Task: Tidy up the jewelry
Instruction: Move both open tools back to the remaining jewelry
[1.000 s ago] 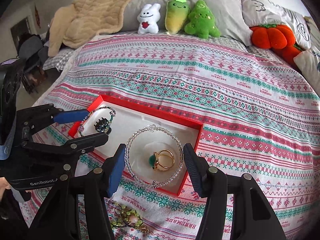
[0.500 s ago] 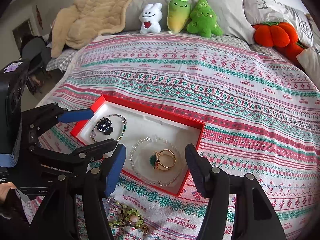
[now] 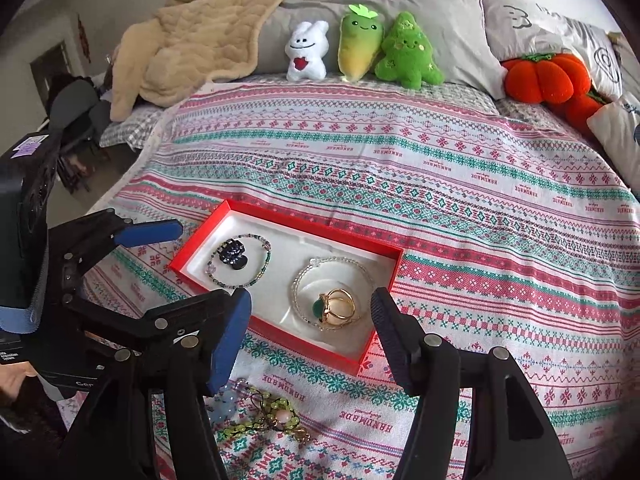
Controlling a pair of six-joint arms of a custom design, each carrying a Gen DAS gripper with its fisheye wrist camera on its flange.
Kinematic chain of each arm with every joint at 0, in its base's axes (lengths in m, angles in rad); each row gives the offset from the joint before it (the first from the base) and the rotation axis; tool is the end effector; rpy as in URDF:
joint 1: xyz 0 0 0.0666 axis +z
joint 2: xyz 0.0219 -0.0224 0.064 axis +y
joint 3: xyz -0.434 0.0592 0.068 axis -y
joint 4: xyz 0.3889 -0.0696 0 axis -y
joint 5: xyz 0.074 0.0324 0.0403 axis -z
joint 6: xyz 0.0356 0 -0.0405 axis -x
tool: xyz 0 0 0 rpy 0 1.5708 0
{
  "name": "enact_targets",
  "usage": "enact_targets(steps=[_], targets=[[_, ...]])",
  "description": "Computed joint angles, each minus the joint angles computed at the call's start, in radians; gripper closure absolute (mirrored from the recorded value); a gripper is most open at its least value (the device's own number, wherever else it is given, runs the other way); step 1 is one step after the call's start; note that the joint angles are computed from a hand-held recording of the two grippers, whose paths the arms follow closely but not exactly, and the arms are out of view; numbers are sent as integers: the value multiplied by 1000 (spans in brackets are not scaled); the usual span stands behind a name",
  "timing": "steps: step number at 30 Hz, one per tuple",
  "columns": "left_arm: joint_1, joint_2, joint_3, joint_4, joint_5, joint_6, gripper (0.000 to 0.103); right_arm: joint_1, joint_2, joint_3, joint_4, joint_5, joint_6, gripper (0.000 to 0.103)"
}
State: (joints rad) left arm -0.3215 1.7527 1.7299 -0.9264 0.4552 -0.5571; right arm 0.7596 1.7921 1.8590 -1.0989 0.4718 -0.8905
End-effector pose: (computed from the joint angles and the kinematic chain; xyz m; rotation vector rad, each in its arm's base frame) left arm 0.5809 -0.2104 0.4500 1.2003 2.1281 -0.4684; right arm 0.4651 0.4188 0.4743 0.3209 2.4224 0.0969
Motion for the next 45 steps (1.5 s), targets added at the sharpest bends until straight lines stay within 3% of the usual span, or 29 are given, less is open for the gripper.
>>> enact_targets(steps=[7, 15, 28, 35, 43, 45], targets=[[10, -36, -40, -39, -28, -4, 8, 32, -17, -1, -40, 19, -46, 29], [24, -53, -69, -142, -64, -29, 5, 66, -23, -9, -116, 0, -114, 27], [53, -48, -109, -235, -128, -12, 5, 93, -26, -74, -210, -115, -279, 27], [69, -29, -116, -256, -93, 6, 5, 98, -10, -97, -233, -164, -304, 27], [66, -13, -107, -271, -39, 4, 26, 97, 12, -75, -242, -176, -275, 27], [58, -14, -110, -256, -44, 12, 41, 95, 21, -64, -240, -177, -265, 27]])
